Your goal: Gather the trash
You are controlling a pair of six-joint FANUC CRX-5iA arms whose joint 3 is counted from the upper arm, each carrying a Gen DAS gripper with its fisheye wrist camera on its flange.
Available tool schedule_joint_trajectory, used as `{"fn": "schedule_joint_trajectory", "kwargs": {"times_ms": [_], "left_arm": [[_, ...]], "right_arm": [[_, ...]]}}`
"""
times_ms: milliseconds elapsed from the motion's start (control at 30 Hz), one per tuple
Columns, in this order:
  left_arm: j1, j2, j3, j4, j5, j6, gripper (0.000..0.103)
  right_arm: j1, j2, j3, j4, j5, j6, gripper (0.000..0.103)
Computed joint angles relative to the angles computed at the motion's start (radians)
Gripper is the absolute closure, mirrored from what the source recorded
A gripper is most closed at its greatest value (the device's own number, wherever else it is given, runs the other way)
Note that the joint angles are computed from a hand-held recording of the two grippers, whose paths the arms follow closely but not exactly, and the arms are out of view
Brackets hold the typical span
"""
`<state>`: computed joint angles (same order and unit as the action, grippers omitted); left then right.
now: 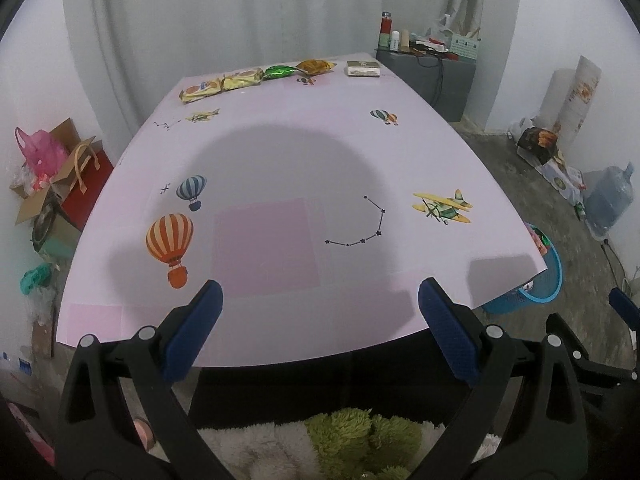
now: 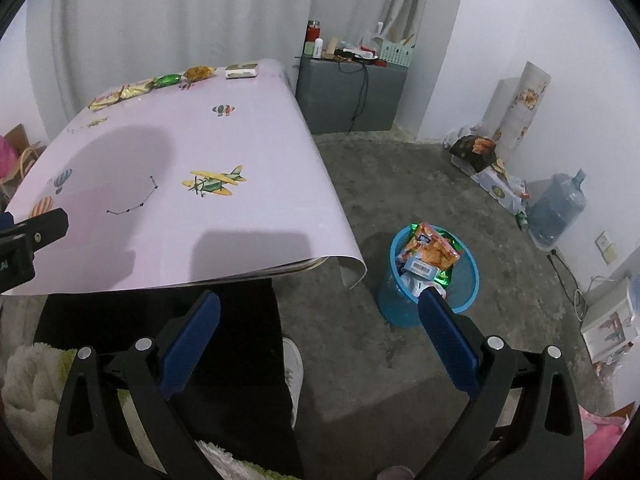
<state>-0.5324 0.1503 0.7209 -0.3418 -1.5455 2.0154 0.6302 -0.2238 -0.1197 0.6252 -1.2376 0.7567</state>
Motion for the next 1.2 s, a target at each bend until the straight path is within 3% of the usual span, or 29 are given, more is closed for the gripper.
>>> {"fn": "schedule_joint_trajectory", "kwargs": {"times_ms": [1000, 1200], "left_arm": [[0.006, 0.017, 0.019, -0.005, -0.044, 0.014, 0.009], [0.042, -0.010, -0.018, 0.044, 0.013, 0.009, 0.009]], "right_arm": [[0.000, -0.010, 0.004, -0.010, 0.014, -0.013, 0.007], [-0.025, -0.004, 0.034, -0.053, 0.019, -0.016, 0.007]]}}
